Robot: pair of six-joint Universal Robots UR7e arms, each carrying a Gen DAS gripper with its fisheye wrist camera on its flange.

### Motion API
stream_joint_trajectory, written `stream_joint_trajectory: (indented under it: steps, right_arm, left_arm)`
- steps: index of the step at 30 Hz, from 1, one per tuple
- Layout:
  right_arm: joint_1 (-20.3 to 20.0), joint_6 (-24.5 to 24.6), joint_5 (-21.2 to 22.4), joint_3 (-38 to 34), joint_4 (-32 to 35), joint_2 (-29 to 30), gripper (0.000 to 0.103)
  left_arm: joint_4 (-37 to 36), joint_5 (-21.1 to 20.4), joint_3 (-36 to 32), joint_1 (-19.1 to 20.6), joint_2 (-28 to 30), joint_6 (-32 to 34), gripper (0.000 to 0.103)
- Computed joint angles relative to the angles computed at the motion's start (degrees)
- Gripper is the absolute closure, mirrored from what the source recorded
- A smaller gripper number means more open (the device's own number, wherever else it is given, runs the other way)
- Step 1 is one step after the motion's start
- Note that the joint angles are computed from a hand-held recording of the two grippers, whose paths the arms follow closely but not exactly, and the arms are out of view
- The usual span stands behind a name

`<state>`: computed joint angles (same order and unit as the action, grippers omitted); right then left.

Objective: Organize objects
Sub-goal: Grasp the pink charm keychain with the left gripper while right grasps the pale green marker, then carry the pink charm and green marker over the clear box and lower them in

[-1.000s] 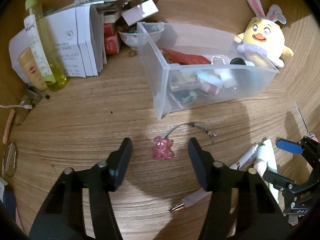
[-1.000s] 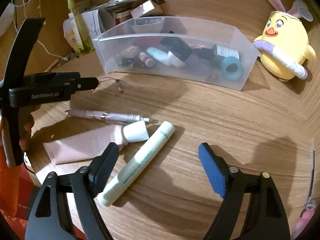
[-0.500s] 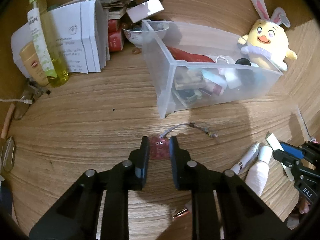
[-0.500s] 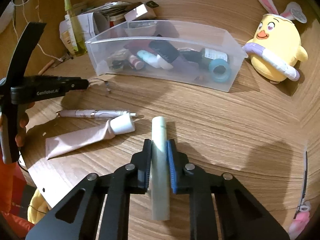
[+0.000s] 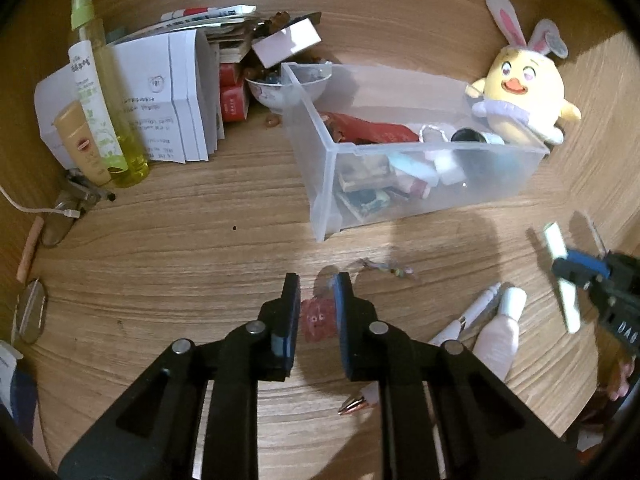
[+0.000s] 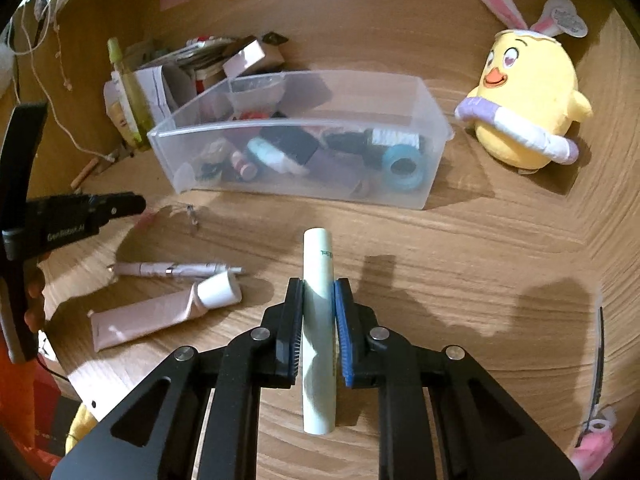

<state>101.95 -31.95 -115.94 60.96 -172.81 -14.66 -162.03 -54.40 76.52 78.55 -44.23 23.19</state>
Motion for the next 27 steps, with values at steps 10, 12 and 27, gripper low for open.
stream_joint_trajectory:
  steps: [10,12,27]
  right_arm:
    - [0.05,-0.65,0.72,-0.34,-3.02,-0.77,0.089]
    - [0.05,-0.66,0.79,-0.57,-3.2,-0.84,0.089]
    - [0.38,-1.36,2.86,-6.62,-2.72,1.32,0.089]
  left_arm:
    - [1.86,1.26,-1.51,0.65,1.51,0.91,0.076]
    - [-0.06,1.79,-0.76,0.61,1.57,2.21,0.08]
    - [-8.24,-0.96,4.42,-1.13,-1.8,4.03,0.083]
